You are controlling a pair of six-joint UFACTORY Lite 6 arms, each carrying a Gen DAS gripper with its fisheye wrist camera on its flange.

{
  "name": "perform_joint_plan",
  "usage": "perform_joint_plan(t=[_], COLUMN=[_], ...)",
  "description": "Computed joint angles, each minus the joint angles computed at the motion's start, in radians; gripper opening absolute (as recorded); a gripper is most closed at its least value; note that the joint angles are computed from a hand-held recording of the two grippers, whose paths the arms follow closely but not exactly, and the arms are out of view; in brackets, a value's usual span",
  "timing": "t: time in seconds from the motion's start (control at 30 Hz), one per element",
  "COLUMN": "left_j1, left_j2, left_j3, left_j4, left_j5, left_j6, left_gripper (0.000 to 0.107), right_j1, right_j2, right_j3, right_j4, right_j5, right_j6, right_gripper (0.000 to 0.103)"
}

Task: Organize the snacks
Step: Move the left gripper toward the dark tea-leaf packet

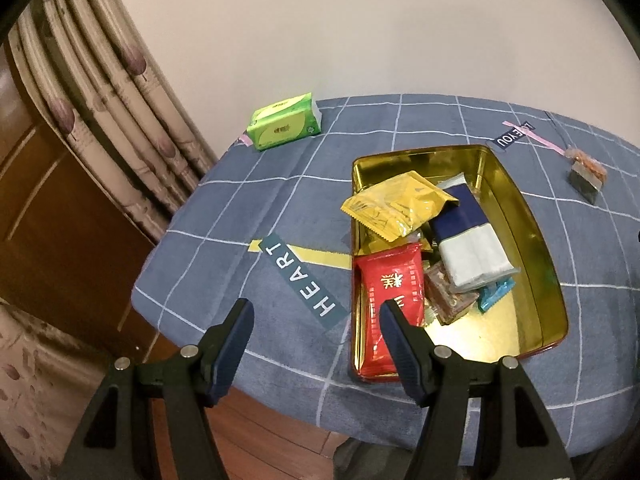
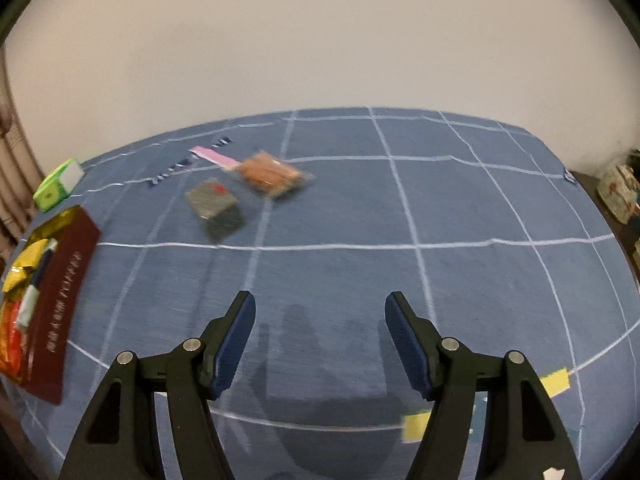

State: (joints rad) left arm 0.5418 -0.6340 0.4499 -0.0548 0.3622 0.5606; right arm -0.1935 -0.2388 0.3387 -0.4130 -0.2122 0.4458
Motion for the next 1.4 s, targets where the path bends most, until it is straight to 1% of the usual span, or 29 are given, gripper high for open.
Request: perform_joint_plan(t=[0.17,0.23,0.53,0.6,0.73,0.9,0.97,1.07,1.2,1.33,1.4], left_j1=[-0.027,-0.034,-0.042,-0.048,-0.082,-0.132,-0.158,-0.197,-0.342,-0.547,-0.603], left_j2=[-0.017,-0.018,-0.024,-0.026,-0.037,-0.074,-0.089,-0.109,-0.094,0.042,0.124], left_j3=[-0.019,-0.021,-0.027,-0.03,-0.042,-0.061,-0.059,-0.033,0.033,0.165,0.235], left_j4=[0.054,0.063,0.07,0.081,0.156,0.233,0.234,0.152,0.141,0.111,0.053], left_j5=[-0.012,-0.014,-0.01,-0.012,-0.015,0.004,0.025,0.084,0.165,0.257,0.284], left_j6=[-0.046,-0.053,-0.059,-0.067,-0.145,-0.224,-0.23,-0.173,-0.236,-0.314,-0.306], left_gripper=[0.067,0.067,0.067,0.067,0.067,0.067,0.067,0.067,0.067,0.067,0.067], right_j1=[-0.042,-0.041,-0.056,-0.053,-0.062,-0.072,-0.078,-0.103,-0.152,-0.219,-0.258], right_j2=[0.07,0.1,0.138,0.144,0.163,0.184,0.19,0.203,0.205,0.202,0.205], right_j3=[0.001,0.007,0.037,0.045,0.06,0.083,0.089,0.101,0.099,0.091,0.086], right_j4=[-0.005,0.027,0.012,0.036,0.037,0.016,-0.009,-0.091,-0.284,-0.475,-0.55], right_j5=[-0.039,-0.051,-0.049,-0.042,-0.042,-0.036,-0.036,-0.042,-0.08,-0.149,-0.194], right_j6=[-0.008,-0.038,-0.018,-0.045,-0.051,-0.05,-0.035,0.025,0.19,0.353,0.413], right_gripper=[0.065,0.065,0.066,0.066,0.069,0.071,0.072,0.074,0.077,0.077,0.077])
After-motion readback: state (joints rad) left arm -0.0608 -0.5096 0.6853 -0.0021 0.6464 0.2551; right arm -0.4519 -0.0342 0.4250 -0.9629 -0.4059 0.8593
